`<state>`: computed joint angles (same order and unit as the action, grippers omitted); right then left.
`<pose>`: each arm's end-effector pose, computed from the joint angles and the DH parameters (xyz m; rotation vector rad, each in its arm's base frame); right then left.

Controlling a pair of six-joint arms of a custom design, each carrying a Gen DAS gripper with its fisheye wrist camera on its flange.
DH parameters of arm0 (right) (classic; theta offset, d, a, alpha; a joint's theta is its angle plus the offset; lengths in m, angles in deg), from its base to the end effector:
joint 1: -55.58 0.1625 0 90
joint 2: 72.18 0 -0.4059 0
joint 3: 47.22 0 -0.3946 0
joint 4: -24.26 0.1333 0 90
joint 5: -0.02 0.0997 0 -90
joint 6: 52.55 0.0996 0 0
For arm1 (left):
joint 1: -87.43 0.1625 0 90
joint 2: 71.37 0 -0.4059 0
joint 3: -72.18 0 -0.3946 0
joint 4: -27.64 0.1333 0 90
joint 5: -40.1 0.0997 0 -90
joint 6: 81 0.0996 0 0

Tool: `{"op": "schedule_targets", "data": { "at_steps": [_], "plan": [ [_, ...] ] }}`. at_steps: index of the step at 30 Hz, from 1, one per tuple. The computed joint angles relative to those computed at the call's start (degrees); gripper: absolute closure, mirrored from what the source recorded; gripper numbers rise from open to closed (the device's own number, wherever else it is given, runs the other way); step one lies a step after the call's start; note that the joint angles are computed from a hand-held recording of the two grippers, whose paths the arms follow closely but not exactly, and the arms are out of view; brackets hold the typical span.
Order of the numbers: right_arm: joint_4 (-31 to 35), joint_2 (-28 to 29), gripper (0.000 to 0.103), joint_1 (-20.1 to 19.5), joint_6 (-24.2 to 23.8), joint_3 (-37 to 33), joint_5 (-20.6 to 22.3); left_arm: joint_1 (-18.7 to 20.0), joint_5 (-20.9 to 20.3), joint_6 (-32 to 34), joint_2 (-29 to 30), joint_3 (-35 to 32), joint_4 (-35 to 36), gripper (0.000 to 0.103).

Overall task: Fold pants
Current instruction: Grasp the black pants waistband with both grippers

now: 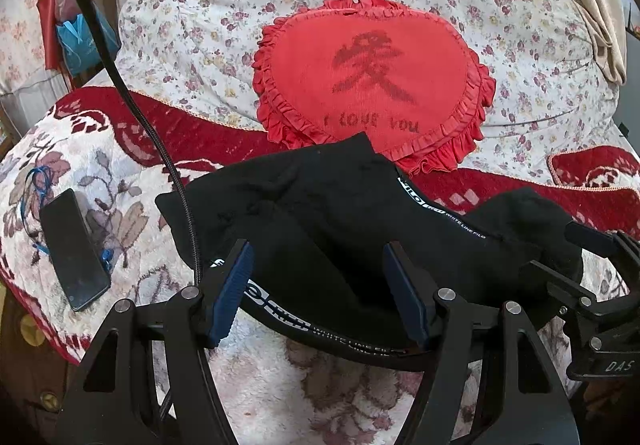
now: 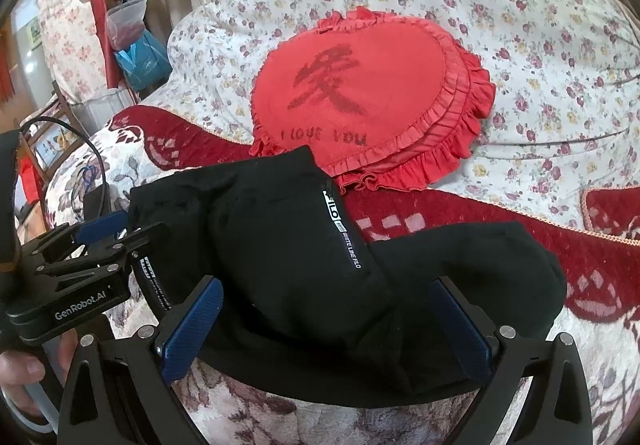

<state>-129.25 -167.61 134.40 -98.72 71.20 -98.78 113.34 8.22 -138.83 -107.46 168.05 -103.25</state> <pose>0.0257 -0.4787 0.4024 0.7043 -2.4779 0.7388 -0.4480 -0.4599 -0.0214 0.3269 2.2104 -0.9013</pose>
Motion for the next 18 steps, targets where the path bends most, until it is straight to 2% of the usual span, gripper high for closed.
{"op": "schedule_targets", "data": {
  "at_steps": [6, 8, 12, 18],
  "plan": [
    [-0.30, 2.21, 0.000, -0.37, 0.47, -1.16, -2.13, 0.79, -0.68, -1.11, -0.06, 0.44, -0.13, 0.036],
    [-1.30, 2.40, 0.000, -0.96, 0.21, -0.95, -0.09, 0.91, -0.68, -1.37, -0.17, 0.52, 0.03, 0.036],
    [-1.10, 2.56, 0.000, -0.67, 0.72, -0.89, 0.72, 1.06, -0.71, -1.33, -0.21, 0.44, 0.08, 0.036],
    [-1.60, 2.87, 0.000, -0.32, 0.14, -0.73, -0.39, 1.27, -0.85, -1.03, -0.25, 0.35, 0.05, 0.036]
  ]
}}
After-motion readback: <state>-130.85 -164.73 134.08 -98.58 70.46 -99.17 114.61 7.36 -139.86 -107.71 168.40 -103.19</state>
